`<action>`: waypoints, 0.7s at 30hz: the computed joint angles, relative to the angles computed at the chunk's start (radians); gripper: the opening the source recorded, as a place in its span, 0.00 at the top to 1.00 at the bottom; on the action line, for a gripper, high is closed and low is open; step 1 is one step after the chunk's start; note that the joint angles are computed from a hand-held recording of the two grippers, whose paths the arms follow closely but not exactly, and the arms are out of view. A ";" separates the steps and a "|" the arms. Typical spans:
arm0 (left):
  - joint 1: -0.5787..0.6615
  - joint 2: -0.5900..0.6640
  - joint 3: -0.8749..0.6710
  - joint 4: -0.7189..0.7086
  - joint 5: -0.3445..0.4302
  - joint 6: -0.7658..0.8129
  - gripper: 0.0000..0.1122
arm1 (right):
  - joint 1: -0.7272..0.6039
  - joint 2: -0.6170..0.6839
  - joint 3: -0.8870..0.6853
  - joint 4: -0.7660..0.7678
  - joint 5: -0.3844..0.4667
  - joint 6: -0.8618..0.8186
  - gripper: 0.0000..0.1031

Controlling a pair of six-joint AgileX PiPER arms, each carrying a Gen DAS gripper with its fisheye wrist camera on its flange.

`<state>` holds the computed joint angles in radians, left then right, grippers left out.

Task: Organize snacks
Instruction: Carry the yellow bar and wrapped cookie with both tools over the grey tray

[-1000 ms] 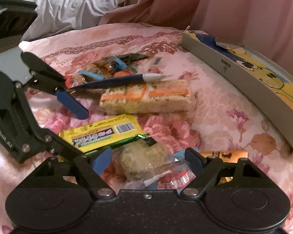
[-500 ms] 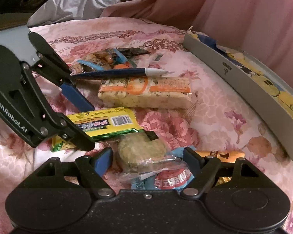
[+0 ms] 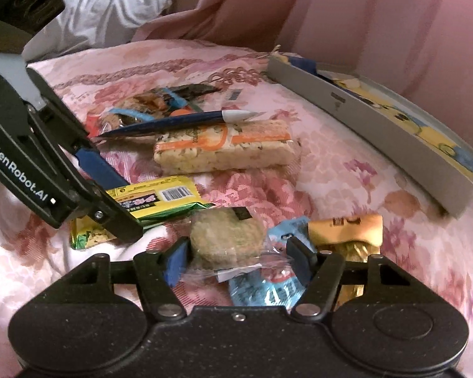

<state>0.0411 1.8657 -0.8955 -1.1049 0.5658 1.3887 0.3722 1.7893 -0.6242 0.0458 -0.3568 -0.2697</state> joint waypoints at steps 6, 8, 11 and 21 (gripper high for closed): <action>0.008 -0.027 0.039 -0.015 -0.010 -0.005 0.54 | 0.202 -0.016 0.133 0.513 -0.222 -0.244 0.35; 0.006 -0.034 0.045 -0.007 -0.012 -0.031 0.54 | 0.282 -0.013 0.164 0.655 -0.301 -0.288 0.35; 0.007 -0.041 0.047 0.008 -0.003 -0.081 0.54 | 0.364 -0.015 0.184 0.807 -0.385 -0.347 0.35; 0.040 -0.125 0.097 -0.002 0.045 -0.121 0.54 | 0.410 -0.029 0.204 0.899 -0.516 -0.325 0.35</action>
<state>0.0812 1.7404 -0.7987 -1.1070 0.6105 1.2675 0.7819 1.7604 -0.4205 0.9446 -0.8729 -0.5945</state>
